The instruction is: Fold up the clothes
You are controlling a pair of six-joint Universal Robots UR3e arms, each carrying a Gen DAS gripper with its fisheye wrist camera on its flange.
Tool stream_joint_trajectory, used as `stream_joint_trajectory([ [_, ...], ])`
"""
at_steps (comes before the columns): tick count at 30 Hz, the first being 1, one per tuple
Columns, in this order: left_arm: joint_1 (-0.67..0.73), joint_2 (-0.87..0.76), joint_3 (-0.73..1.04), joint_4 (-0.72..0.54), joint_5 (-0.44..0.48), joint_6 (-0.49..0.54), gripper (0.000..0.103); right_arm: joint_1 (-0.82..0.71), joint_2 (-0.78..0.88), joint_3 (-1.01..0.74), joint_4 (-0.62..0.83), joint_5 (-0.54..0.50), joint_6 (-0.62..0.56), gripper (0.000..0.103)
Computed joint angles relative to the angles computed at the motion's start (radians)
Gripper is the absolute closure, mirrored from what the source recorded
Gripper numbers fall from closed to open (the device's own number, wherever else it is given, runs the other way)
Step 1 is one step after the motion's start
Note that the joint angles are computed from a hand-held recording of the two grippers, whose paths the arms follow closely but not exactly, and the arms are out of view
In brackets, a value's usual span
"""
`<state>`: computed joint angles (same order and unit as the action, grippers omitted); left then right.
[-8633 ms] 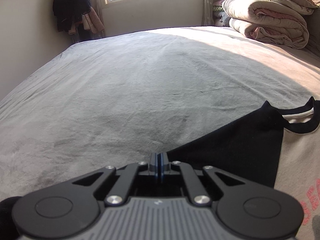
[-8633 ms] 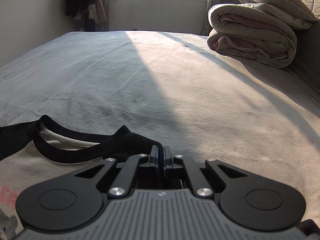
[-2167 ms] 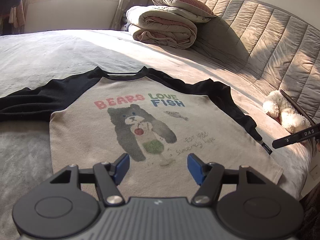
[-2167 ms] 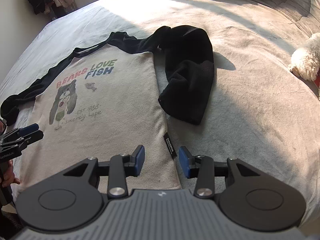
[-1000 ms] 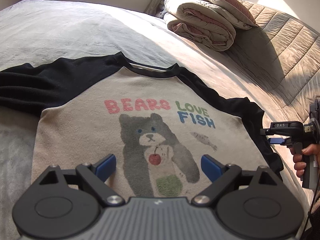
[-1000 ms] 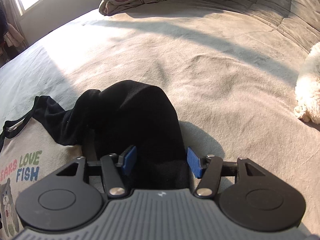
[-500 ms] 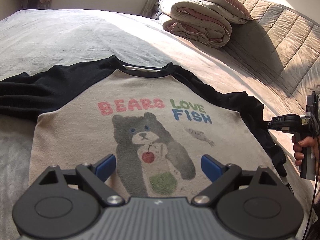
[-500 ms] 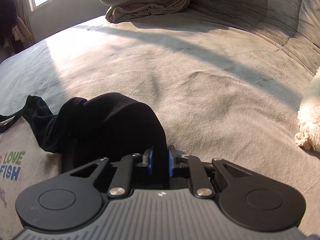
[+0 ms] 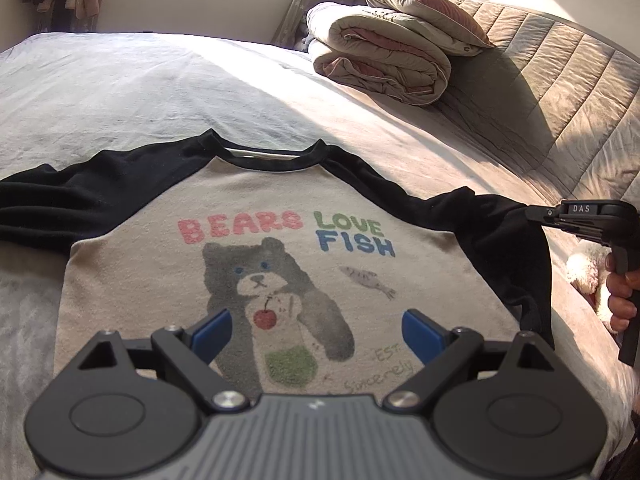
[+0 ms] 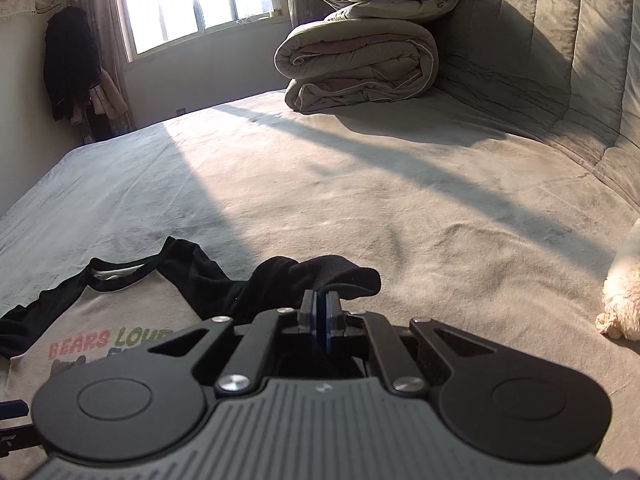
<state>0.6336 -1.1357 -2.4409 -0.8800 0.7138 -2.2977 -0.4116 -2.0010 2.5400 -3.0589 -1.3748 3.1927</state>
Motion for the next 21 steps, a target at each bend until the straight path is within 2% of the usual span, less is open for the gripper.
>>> stream_joint_trajectory([
  [4,0.007,0.05,-0.009,-0.048,-0.012,0.017,0.01,0.1,0.005,-0.018,0.011,-0.033,0.018,0.099],
  [10,0.014,0.099,-0.024,-0.079,-0.018,0.038,0.01,0.244,0.135,-0.074,0.001,-0.075,0.047,0.099],
  [16,0.024,0.113,-0.023,-0.096,-0.024,0.034,0.01,0.278,0.264,-0.125,0.102,-0.007,0.084,0.097],
  [19,0.029,0.112,-0.018,-0.1,-0.026,0.033,0.01,0.26,0.28,-0.117,0.116,0.031,0.088,0.095],
  [21,0.034,0.116,-0.014,-0.115,-0.025,0.038,0.01,0.233,0.245,-0.107,0.146,0.072,0.059,0.085],
])
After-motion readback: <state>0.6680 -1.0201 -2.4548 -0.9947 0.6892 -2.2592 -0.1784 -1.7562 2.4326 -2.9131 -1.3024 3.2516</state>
